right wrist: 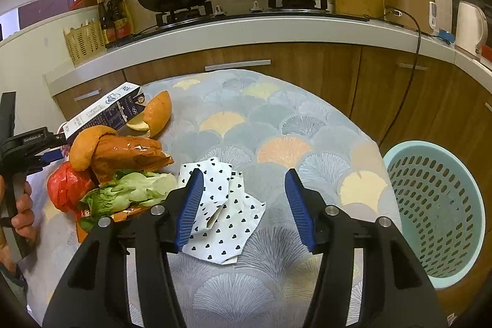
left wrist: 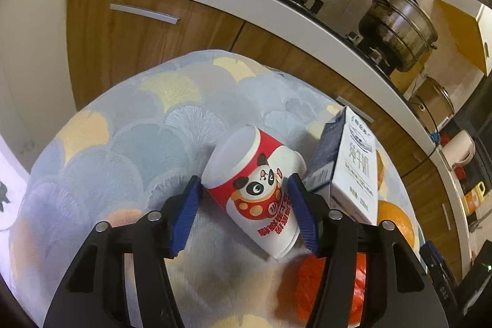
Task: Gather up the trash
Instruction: 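Grasp the panda cup with the left tool while the right tool grasps the polka-dot napkin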
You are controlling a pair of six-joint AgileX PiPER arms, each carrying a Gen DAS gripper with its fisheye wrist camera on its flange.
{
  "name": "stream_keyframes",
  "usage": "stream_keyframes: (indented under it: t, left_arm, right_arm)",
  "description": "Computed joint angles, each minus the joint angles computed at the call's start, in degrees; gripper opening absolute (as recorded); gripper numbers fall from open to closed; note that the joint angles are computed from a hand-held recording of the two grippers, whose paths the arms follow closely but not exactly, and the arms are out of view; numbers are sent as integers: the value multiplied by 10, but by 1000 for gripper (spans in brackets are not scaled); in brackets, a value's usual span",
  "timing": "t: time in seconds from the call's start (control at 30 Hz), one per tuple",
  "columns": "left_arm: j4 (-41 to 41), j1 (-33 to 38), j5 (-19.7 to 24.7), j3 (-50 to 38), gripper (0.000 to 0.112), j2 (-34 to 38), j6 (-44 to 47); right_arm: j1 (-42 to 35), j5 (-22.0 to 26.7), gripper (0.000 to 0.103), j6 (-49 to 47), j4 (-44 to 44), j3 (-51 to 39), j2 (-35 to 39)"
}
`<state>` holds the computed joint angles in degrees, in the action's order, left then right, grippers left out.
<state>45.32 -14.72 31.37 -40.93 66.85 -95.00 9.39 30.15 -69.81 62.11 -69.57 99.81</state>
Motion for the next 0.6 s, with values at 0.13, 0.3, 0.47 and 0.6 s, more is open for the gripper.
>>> stream_keyframes:
  t: [0.13,0.3,0.47,0.6]
  left_arm:
    - [33,-44,39,15,51,-35,-50]
    - [75,-131,136,26,51,-81,-123]
    - [105,-219,224,28,45,-105,-181]
    - [107,-272,265,23,44,-115,-196]
  right_arm:
    - [-1,2,52,-1,0,0,0]
    - [-10,3,52,-38,42,11,-5]
    - [-25,33,55,-50,58,7,-3]
    - [-25,68,77,25,-22,-23,13]
